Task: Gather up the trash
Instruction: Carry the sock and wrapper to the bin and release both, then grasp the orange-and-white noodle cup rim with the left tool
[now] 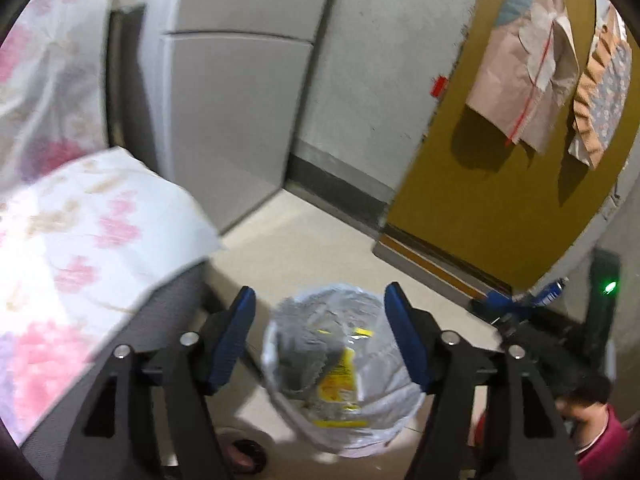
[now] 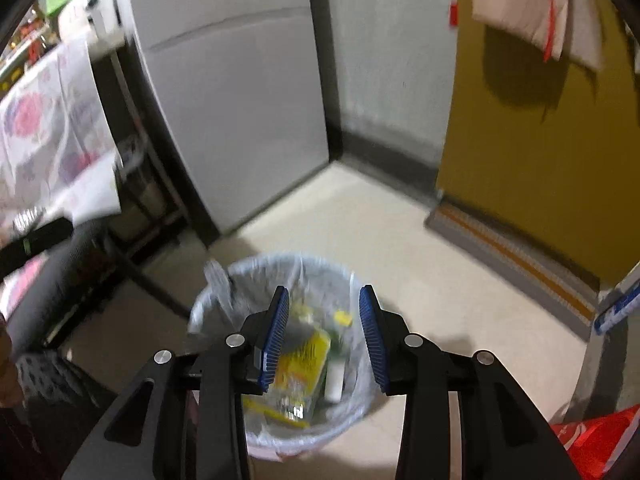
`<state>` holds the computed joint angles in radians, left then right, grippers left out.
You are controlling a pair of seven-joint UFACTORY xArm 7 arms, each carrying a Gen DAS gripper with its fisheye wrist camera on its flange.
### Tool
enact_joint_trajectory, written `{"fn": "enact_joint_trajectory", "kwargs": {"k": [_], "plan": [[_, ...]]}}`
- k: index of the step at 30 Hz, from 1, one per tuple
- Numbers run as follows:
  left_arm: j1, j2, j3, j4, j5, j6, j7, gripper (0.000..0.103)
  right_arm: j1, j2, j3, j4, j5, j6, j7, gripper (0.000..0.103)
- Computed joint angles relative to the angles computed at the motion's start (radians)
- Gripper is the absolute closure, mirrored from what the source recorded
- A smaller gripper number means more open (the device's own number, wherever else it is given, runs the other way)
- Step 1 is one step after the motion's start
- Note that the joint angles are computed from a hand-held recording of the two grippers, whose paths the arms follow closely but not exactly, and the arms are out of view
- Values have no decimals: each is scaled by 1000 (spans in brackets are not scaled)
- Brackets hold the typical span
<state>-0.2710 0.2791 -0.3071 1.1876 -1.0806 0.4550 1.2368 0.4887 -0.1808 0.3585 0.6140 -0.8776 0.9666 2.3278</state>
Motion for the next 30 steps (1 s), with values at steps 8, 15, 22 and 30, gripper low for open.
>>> {"fn": "enact_joint_trajectory", "kwargs": {"k": [8,15,22,30], "plan": [[56,-156,74,-108,-155,-64,127,31,14,-13,30,165,-147,107,-52,64],[97,-270,194,-207,-233,-139,164,22,44,177,-9,416,-379,14,-155,47],[165,-302,278,-252,-178,-232,76,10,121,412,-93,715,-438,-100,-335,34],[275,-255,329,-233,-33,-273,-115,7,184,662,-169,1049,-371,-219,-586,33]]}}
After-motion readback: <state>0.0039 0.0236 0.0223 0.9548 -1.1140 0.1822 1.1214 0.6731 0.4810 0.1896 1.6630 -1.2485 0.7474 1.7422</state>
